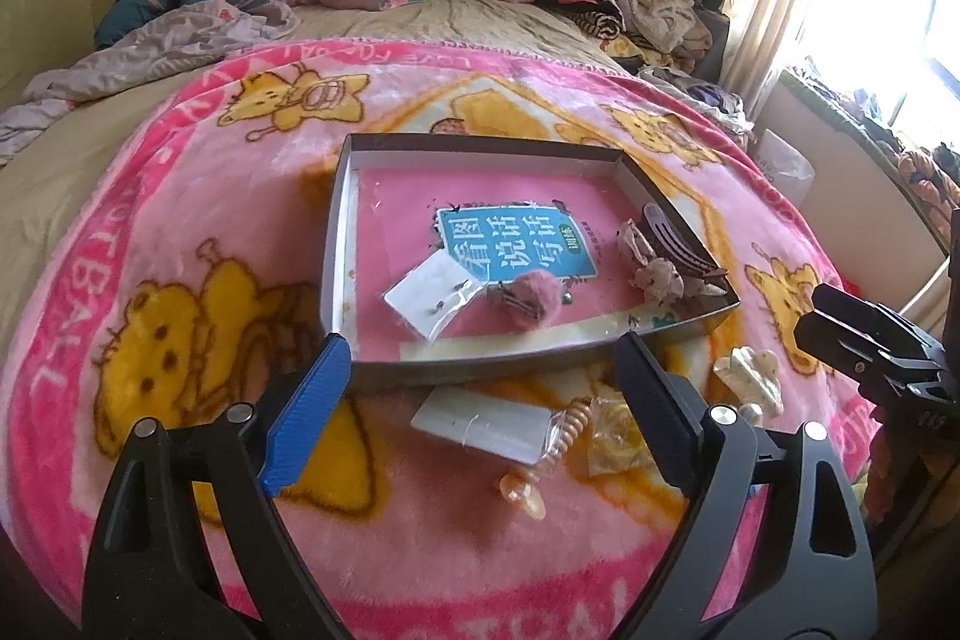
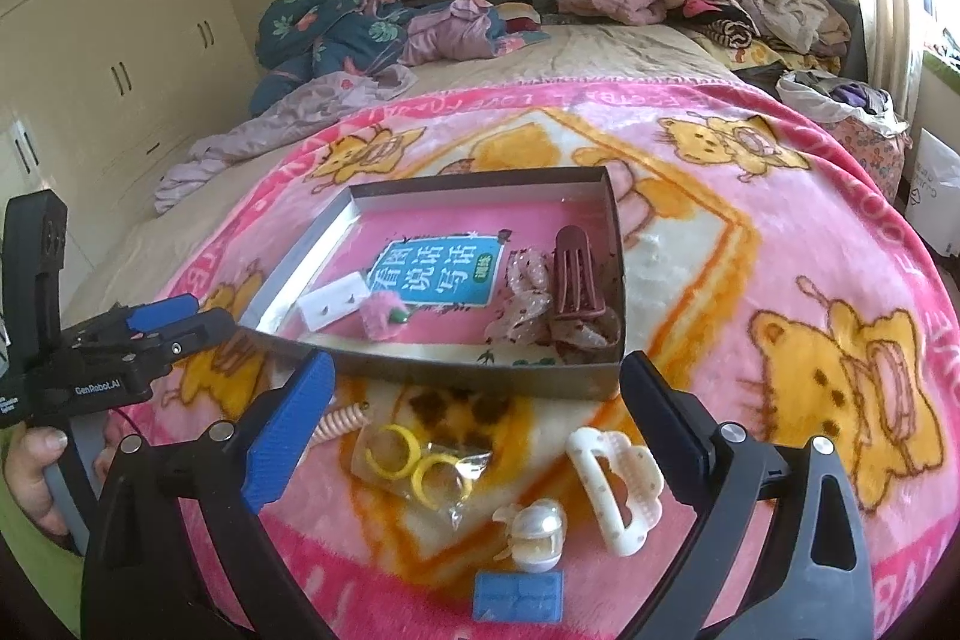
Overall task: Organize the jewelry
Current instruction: 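Withdraw both grippers from the tray toward the remaining jewelry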
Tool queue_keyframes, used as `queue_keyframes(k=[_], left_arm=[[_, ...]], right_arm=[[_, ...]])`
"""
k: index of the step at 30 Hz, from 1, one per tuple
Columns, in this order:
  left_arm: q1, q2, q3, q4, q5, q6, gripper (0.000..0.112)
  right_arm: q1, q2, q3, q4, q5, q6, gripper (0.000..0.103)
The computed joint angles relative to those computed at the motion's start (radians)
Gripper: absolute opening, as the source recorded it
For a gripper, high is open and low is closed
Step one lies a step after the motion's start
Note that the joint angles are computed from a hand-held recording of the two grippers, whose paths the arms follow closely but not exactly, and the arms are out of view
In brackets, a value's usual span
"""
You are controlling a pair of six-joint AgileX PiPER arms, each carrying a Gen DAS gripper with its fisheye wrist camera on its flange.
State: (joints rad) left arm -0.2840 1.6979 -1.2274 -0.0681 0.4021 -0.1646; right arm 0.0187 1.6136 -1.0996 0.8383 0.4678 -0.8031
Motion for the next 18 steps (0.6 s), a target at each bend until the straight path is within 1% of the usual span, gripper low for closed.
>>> queue_keyframes(k=[18], left_arm=[[-0.002,-0.106,0.165,0.059,-0.041,-0.067,0.082]], right_arm=[[0.033,-0.086,0.140,0.032,-0.022,-0.071,0.095]])
